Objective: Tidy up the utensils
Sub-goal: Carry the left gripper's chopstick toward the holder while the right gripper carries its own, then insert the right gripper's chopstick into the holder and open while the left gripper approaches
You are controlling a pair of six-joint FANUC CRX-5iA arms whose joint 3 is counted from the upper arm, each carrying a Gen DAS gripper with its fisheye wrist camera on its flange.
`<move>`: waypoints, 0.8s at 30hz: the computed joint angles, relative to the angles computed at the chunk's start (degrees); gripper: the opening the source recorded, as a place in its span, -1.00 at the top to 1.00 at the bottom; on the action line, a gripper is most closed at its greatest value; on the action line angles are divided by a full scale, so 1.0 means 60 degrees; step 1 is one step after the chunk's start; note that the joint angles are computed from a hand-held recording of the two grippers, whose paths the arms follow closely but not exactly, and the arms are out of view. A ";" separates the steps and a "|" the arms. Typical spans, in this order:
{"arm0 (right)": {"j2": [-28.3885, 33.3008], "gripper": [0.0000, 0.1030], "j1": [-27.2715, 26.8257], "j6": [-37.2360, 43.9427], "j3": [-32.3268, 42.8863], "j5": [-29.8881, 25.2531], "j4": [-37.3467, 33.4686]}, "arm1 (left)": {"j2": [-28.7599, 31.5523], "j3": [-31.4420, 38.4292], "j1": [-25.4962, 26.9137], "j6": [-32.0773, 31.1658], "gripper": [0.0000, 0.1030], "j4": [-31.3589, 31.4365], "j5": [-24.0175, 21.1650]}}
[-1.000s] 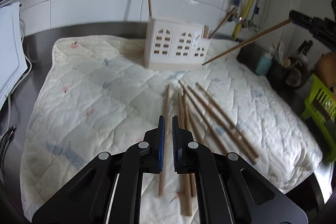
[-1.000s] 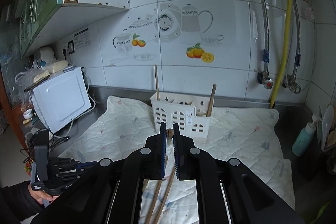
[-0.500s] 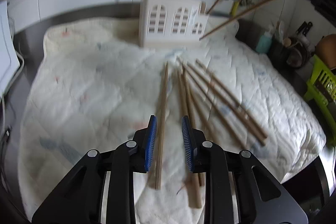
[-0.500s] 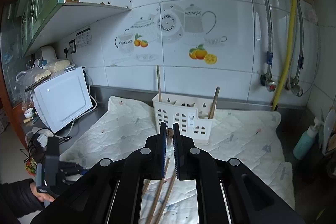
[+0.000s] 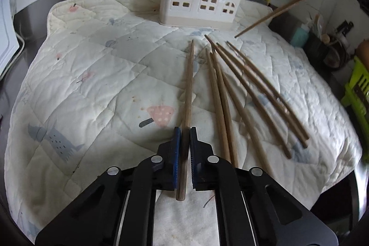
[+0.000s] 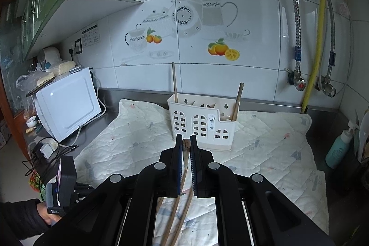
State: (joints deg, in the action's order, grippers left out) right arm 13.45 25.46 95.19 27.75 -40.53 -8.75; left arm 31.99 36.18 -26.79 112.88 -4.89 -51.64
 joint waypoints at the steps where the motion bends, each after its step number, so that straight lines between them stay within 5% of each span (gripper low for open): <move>1: -0.0007 0.87 -0.0006 0.0014 0.0000 0.0005 -0.0015 | -0.0036 0.0012 -0.0023 0.0072 0.89 -0.0102 0.0062; 14: -0.0020 0.88 -0.0056 -0.0009 0.0131 0.0176 -0.0047 | -0.0120 0.0533 0.0045 0.0783 0.91 -0.0452 0.1182; 24: 0.0295 0.88 -0.0130 -0.0140 0.0725 0.0112 0.0175 | 0.0365 0.1812 0.0063 0.0613 0.91 -0.0713 0.0766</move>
